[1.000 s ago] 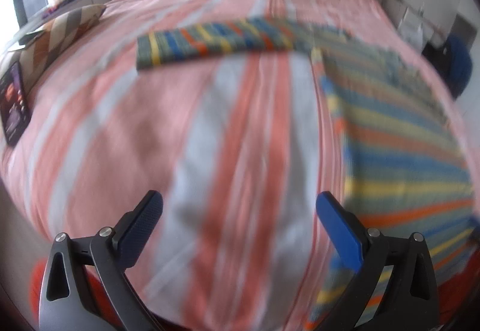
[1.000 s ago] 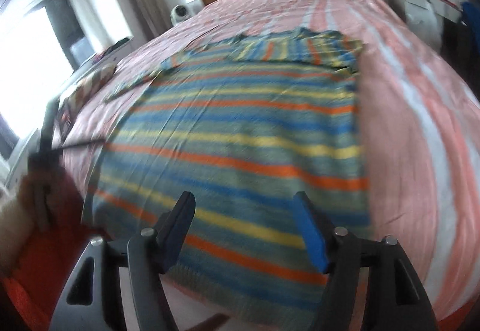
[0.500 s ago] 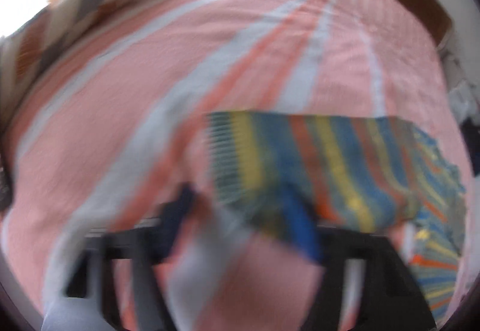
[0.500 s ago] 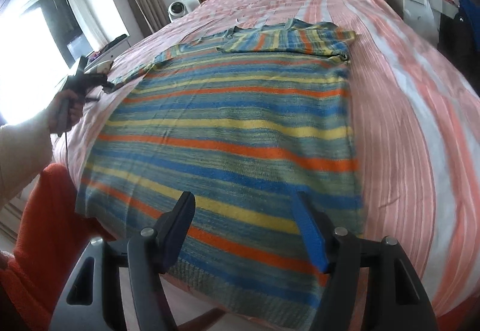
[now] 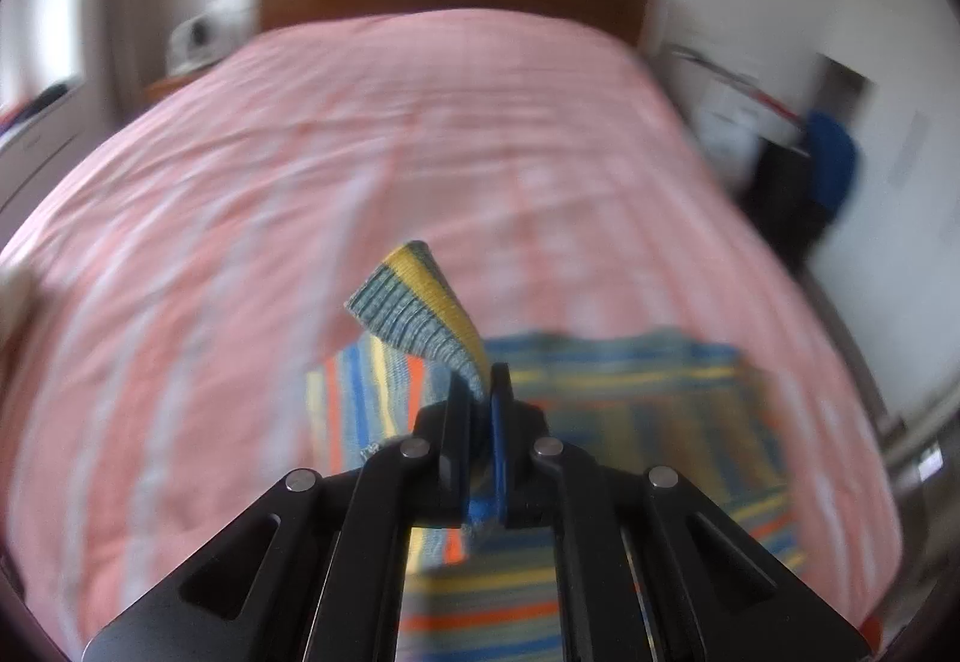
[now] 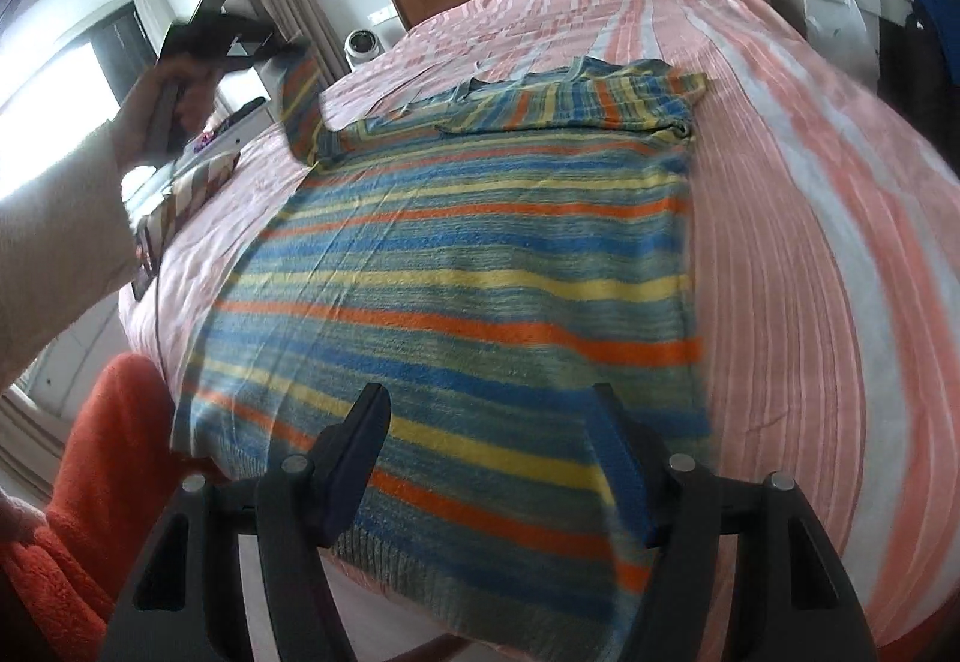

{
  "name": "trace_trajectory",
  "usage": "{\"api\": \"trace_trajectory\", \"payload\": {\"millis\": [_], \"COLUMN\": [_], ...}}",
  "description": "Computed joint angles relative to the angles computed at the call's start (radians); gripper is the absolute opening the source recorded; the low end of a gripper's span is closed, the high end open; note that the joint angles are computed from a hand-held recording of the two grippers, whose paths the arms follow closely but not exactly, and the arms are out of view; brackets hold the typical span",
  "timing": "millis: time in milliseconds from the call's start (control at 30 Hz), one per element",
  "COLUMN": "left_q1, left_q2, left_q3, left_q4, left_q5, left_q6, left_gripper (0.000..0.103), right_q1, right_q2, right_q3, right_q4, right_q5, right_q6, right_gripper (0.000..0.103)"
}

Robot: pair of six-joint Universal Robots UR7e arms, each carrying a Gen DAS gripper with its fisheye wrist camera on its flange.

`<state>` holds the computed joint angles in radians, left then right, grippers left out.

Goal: Fold small clothes
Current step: 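Grasp the other sleeve with the left gripper and fold it across the body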

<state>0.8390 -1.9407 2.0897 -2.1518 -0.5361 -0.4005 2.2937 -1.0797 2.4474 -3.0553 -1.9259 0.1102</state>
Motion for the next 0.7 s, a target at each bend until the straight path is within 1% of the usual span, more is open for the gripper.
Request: {"api": "trace_trajectory", "payload": {"millis": [33,67,100,133,167,200,233,300,333,367,433,467,500,533,567,600,633,667,700], "left_q1": [0.004,0.013,0.041,0.062,0.096,0.117,0.132,0.173,0.189,0.200,0.210,0.216,0.224,0.231,0.263,0.300,0.299,0.300,0.301], "left_q2": [0.044,0.089,0.150,0.181,0.229,0.250,0.254,0.233,0.213,0.192,0.151,0.135,0.119,0.105,0.115,0.091,0.064,0.031,0.000], "left_q3": [0.000,0.001,-0.006,-0.011,-0.020,-0.014,0.000,0.022,0.030,0.037,0.058,0.065,0.069,0.068,0.060,0.058,0.053,0.054,0.057], "left_q4": [-0.053,-0.094,-0.114,-0.106,-0.077,-0.089,-0.114,-0.163,-0.180,-0.186,-0.162,-0.127,-0.050,0.054,0.159,0.253,0.306,0.316,0.324], "left_q5": [-0.029,-0.065,-0.129,-0.172,-0.220,-0.239,-0.253,-0.302,-0.310,-0.304,-0.231,-0.177,-0.100,-0.036,0.047,0.096,0.102,0.097,0.107], "left_q6": [0.032,0.053,0.055,0.041,-0.006,-0.021,-0.028,-0.051,-0.060,-0.071,-0.105,-0.118,-0.151,-0.211,-0.280,-0.356,-0.430,-0.479,-0.518], "left_gripper": [0.005,0.009,0.016,0.045,0.077,0.081,0.078,0.078,0.078,0.080,0.085,0.086,0.086,0.085,0.080,0.081,0.088,0.088,0.086], "right_q1": [-0.001,-0.001,0.000,-0.001,0.000,0.000,-0.002,-0.011,-0.016,-0.022,-0.033,-0.040,-0.046,-0.051,-0.054,-0.054,-0.054,-0.052,-0.051], "right_q2": [-0.004,-0.009,-0.012,-0.016,-0.018,-0.019,-0.023,-0.032,-0.038,-0.042,-0.043,-0.041,-0.039,-0.038,-0.038,-0.038,-0.038,-0.039,-0.040], "right_q3": [0.003,0.006,0.009,0.010,0.011,0.013,0.016,0.026,0.030,0.033,0.035,0.036,0.036,0.036,0.036,0.036,0.036,0.037,0.037], "right_q4": [0.000,0.001,0.005,0.010,0.013,0.012,0.012,0.003,-0.001,-0.001,-0.004,-0.007,-0.011,-0.015,-0.016,-0.016,-0.016,-0.016,-0.016], "right_q5": [0.001,0.000,-0.001,-0.002,-0.004,-0.005,-0.003,0.009,0.014,0.018,0.025,0.030,0.036,0.041,0.044,0.044,0.044,0.041,0.039], "right_q6": [-0.001,-0.005,-0.008,-0.013,-0.016,-0.017,-0.016,-0.011,-0.010,-0.011,-0.014,-0.014,-0.013,-0.012,-0.012,-0.012,-0.012,-0.013,-0.013], "right_gripper": [0.067,0.067,0.067,0.067,0.067,0.067,0.067,0.067,0.067,0.067,0.067,0.067,0.067,0.067,0.067,0.067,0.067,0.067,0.067]}}
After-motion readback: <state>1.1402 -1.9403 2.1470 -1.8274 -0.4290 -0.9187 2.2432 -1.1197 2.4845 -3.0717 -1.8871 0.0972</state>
